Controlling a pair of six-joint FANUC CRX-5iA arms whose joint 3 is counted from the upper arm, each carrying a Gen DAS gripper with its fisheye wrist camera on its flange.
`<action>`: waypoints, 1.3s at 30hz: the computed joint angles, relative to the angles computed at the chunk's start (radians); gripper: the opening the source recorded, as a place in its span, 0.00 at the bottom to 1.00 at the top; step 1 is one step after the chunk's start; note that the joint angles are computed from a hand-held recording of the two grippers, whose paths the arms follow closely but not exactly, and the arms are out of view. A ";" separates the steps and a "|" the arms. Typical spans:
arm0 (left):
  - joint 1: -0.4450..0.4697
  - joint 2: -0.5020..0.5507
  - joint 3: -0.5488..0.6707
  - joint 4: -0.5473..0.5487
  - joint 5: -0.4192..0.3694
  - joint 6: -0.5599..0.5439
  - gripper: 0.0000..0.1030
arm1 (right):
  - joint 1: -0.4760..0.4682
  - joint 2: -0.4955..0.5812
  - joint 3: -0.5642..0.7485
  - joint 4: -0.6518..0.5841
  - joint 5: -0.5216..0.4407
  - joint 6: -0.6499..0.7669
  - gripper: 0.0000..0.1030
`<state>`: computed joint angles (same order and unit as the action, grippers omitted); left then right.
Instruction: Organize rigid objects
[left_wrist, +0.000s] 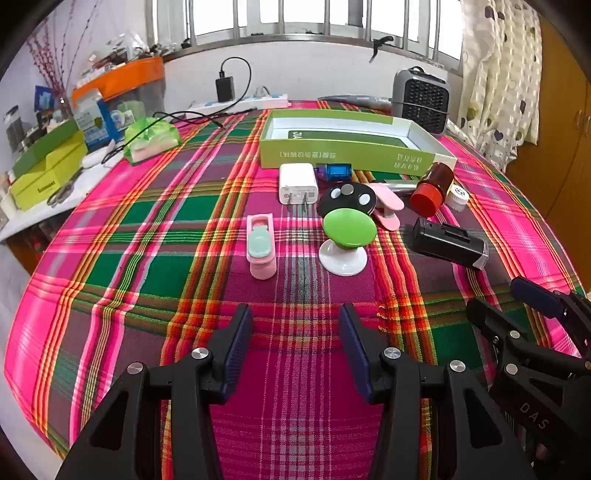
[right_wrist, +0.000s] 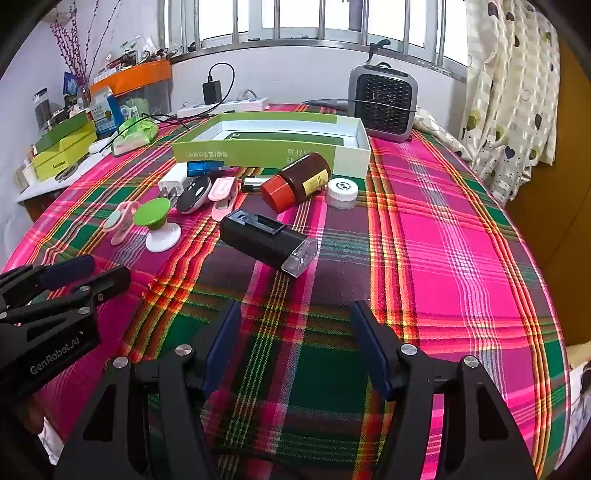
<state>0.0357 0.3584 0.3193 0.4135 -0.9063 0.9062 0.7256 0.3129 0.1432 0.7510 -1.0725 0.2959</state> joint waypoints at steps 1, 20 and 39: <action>0.000 0.001 0.003 -0.003 -0.004 0.002 0.46 | -0.001 -0.002 -0.001 -0.003 0.006 -0.003 0.60; 0.000 0.000 0.001 -0.001 0.000 -0.001 0.46 | -0.001 -0.003 -0.003 -0.005 0.008 -0.004 0.60; 0.000 0.000 0.000 -0.001 0.000 -0.002 0.46 | -0.005 -0.005 -0.007 -0.010 0.016 0.002 0.60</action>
